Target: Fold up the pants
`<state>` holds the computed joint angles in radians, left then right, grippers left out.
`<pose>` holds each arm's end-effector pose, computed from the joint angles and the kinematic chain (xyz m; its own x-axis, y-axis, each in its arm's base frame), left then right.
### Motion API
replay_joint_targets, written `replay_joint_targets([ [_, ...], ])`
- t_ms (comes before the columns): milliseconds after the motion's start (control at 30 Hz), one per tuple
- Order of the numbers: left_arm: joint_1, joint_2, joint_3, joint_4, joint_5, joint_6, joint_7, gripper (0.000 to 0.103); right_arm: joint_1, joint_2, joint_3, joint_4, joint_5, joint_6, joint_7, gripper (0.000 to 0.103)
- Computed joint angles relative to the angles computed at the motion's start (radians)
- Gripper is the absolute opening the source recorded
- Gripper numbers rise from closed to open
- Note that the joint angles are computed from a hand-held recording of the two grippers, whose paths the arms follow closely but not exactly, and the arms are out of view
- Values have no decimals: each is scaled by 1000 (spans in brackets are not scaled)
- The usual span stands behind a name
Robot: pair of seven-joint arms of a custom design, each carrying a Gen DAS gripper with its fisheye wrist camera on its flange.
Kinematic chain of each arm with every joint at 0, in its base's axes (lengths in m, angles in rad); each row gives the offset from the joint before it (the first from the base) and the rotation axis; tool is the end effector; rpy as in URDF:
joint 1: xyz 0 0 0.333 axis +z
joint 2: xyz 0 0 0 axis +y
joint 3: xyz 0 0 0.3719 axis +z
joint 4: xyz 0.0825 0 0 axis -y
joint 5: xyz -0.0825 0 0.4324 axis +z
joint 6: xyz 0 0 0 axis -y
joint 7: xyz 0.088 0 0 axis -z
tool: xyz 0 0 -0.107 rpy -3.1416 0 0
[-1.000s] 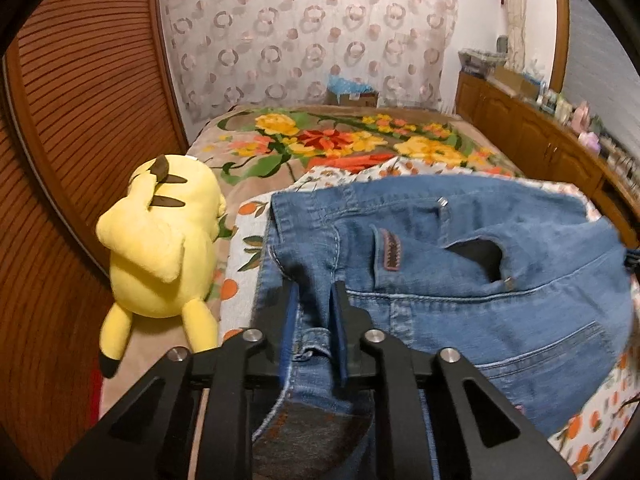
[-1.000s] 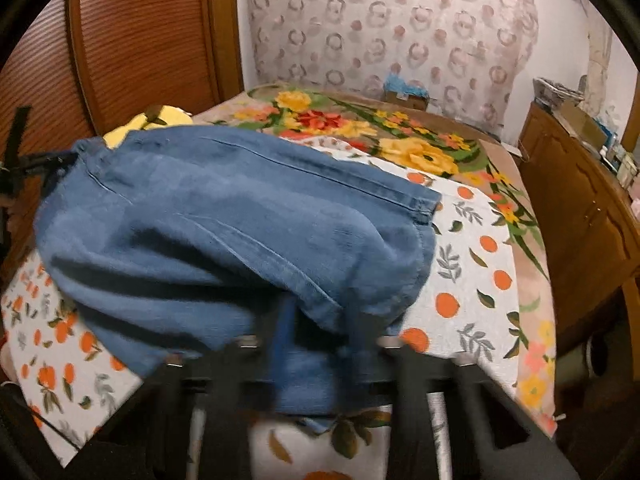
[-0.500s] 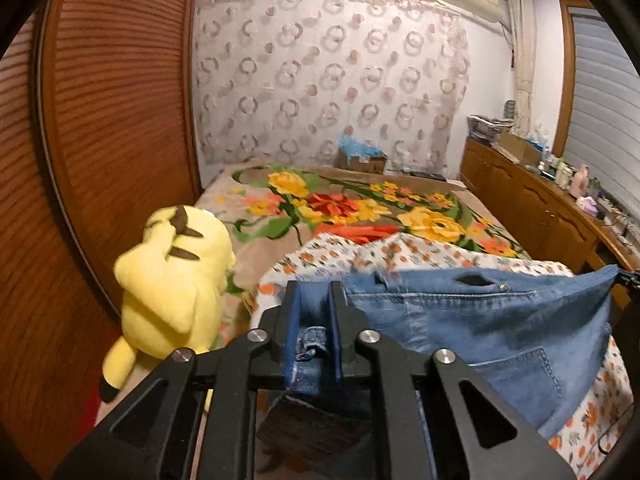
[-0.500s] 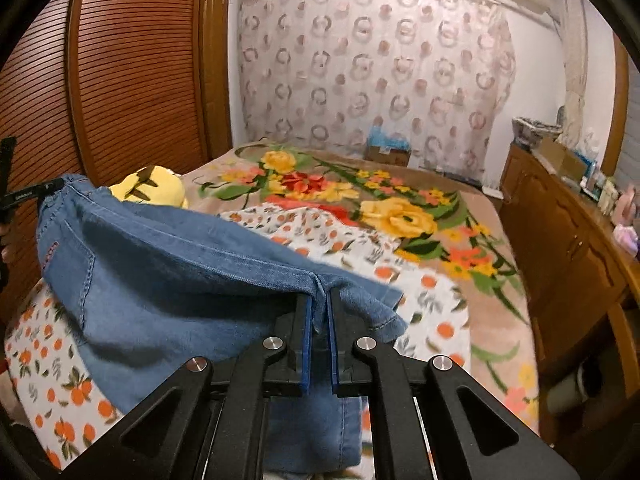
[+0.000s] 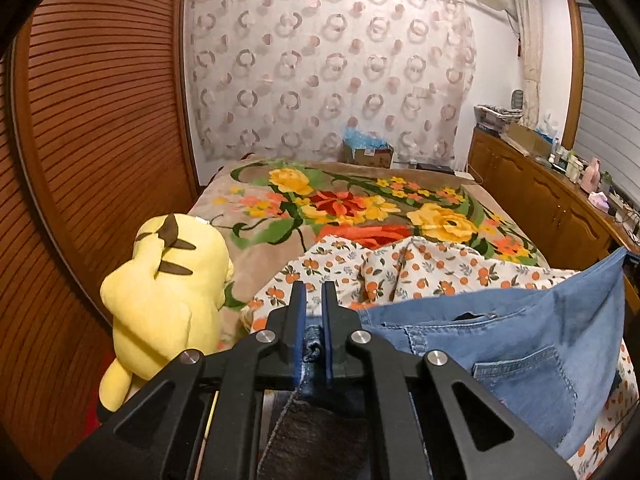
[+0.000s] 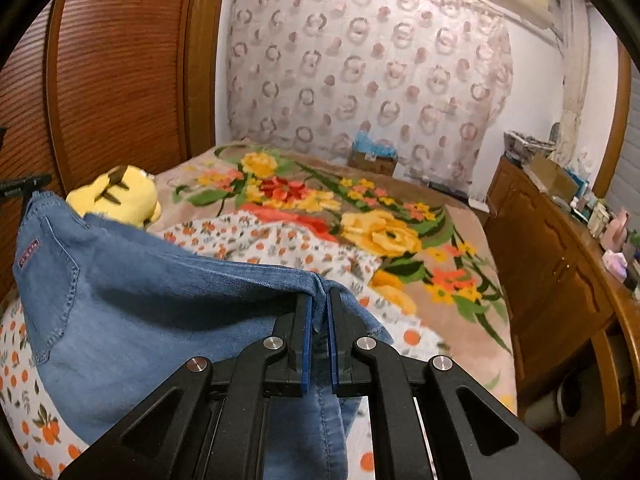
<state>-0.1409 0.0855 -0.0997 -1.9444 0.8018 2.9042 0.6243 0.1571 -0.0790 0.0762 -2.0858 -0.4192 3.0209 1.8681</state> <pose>0.6394 -0.1993 0.5619 -0.0101 -0.9992 0.0389 -0.5791 -0.0259 -0.8148 0.5904 0.1730 0.6144 0.2486 -0.9595 0.1328 -0.4784 -0.2408 -0.8445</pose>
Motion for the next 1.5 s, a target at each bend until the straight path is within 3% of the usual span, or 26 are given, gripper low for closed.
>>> replay_joint_targets([
  [133, 0, 28, 13, 46, 25, -7, -16, 8, -24, 26, 10, 27, -92, 19, 96, 6],
  [233, -9, 74, 22, 100, 27, -33, 1, 8, -8, 79, -1, 82, -146, -36, 154, 6],
  [400, 0, 138, 0, 138, -160, -65, 176, 9, 56, 192, -25, 181, 9, -196, 23, 7],
  [433, -3, 137, 1, 131, -190, -70, 200, 11, 66, 201, -31, 180, 25, -208, 10, 11],
  [500, -21, 120, 18, 106, -192, -74, 206, 15, 84, 200, -43, 163, 41, -212, 2, 23],
  [567, -33, 93, 32, 74, -171, -66, 196, 36, 86, 181, -46, 125, 80, -179, -17, 37],
  [600, -30, 77, 31, 54, -172, -50, 195, 41, 85, 170, -47, 105, 101, -162, -28, 42],
  [767, -7, -9, 7, -51, -200, -15, 229, 58, 66, 85, -48, -17, 223, -93, -115, 46],
  [867, 4, -57, -9, -118, -176, -13, 210, 58, 55, 21, -52, -87, 325, -87, -193, 46],
  [1167, 51, -143, -71, -269, -198, 19, 185, 58, 53, -147, -53, -256, 431, -112, -231, 46],
  [1500, 79, -171, -89, -353, -272, 32, 209, 58, 104, -203, -54, -329, 529, -145, -279, 46],
])
